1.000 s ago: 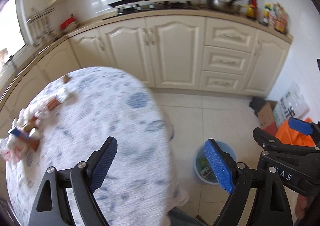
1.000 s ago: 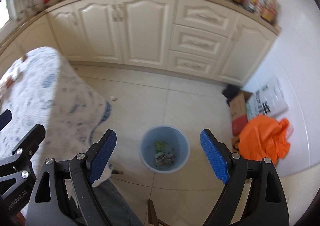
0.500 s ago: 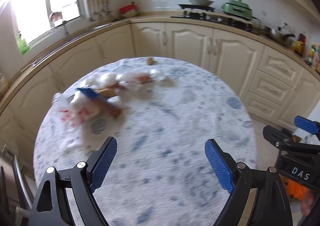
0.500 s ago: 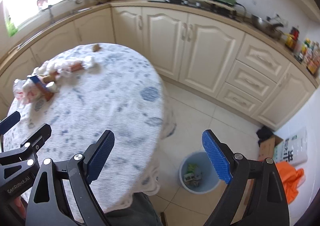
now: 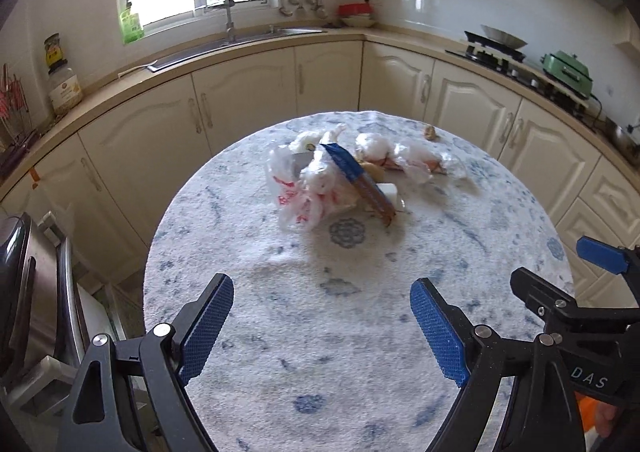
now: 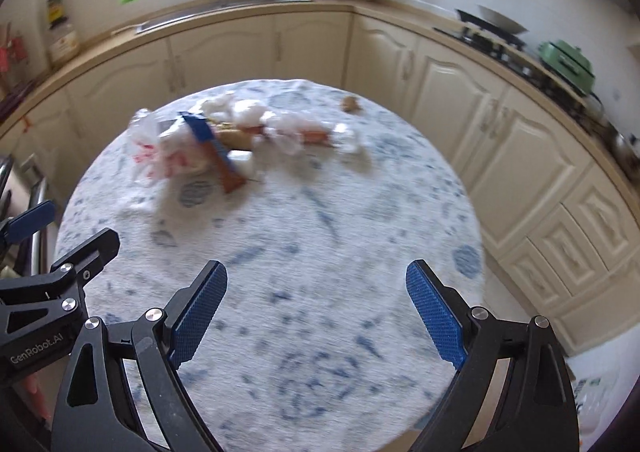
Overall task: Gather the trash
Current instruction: 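Move both open tools back over the table, then grasp the clear plastic bag with the left tool while the right tool grasps the blue snack bar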
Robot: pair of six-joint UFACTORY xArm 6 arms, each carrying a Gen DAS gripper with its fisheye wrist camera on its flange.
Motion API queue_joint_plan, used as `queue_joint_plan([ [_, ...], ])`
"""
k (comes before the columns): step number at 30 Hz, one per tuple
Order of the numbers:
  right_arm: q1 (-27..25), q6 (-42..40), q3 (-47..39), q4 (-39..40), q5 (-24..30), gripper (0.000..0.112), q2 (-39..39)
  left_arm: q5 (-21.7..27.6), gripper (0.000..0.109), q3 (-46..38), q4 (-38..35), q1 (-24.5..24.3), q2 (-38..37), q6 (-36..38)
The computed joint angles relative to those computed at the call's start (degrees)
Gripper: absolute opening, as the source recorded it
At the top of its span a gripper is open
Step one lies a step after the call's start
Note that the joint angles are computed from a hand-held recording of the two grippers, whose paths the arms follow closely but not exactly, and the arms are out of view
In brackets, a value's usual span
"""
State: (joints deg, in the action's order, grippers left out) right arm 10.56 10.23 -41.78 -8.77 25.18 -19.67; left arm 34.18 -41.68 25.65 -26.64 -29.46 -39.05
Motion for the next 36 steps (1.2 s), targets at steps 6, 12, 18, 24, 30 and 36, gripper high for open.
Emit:
queue_joint_plan([
  [6,3.3,-2.8,-5.1,1.5,0.0,0.093,5.1,-1.9,0.087,0.1,-3.8,5.0,0.4,2.9],
  [12,4.4,-5.0,-15.2,1.3,1.0,0.09,15.5,-4.2,0.088,-2.8,-10.0,9.7,5.9,7.4],
  [18,4.7,-9.8,-26.6,4.2,4.5,0.074,27.4,-5.2,0.088,-8.1,-20.7,12.6,13.7,15.0],
  [24,4.1,-24.2,-36.5,19.9,8.6,0.065,36.3,-5.4,0.091,-14.3,-30.3,14.3,21.5,21.6],
  [30,3.7,-26.1,-41.7,20.2,13.1,0.05,41.1,-9.2,0.092,-17.1,-36.4,14.7,26.6,22.8],
  [36,2.3,-30.0,-41.6,24.9,14.2,0.046,40.7,-9.3,0.092,-21.6,-43.2,12.9,32.0,27.3],
])
